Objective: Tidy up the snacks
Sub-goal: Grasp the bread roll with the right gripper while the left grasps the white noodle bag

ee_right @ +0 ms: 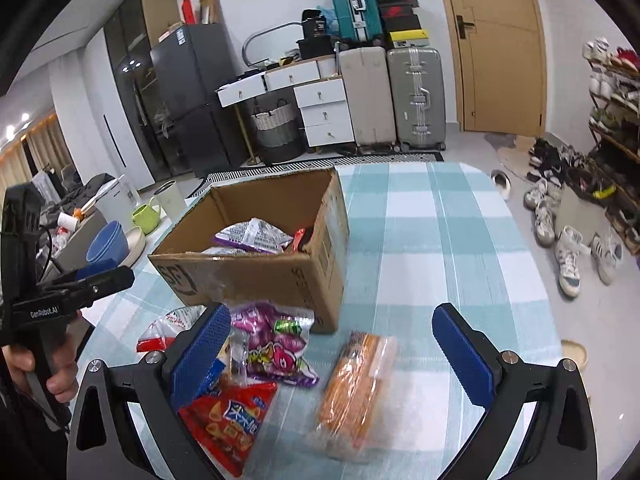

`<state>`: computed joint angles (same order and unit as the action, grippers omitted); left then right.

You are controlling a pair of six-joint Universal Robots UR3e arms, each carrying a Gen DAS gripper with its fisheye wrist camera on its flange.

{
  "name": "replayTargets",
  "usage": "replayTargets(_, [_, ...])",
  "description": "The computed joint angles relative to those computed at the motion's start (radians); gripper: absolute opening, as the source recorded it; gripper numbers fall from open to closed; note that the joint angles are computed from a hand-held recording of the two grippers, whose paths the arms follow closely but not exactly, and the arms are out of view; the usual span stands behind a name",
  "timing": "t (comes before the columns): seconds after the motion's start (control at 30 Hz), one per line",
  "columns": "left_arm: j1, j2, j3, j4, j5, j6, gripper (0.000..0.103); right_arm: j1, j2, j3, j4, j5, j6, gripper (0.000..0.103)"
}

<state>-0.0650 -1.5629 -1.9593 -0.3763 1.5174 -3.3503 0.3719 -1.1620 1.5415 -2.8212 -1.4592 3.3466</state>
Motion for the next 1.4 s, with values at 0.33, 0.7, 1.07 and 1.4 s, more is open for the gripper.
replayTargets(0.33, [0.021,0.107,-0.153,0.001,0.000,-0.011,0.102,0.010,-0.037,0.114,0.024,-0.036,0.027,0.103])
replayTargets(0.7, [0.028,0.040,-0.151,0.020,-0.027,-0.042,0.102,0.013,0.004,0.149,0.045,-0.013,0.055,0.103])
replayTargets(1.07, [0.024,-0.016,-0.127,0.022,-0.052,-0.052,0.102,0.050,0.142,-0.020,0.162,-0.115,0.044,0.103])
replayTargets(1.4, [-0.009,-0.196,0.048,-0.038,-0.088,-0.078,0.102,0.040,0.160,-0.018,0.149,-0.111,0.027,0.102])
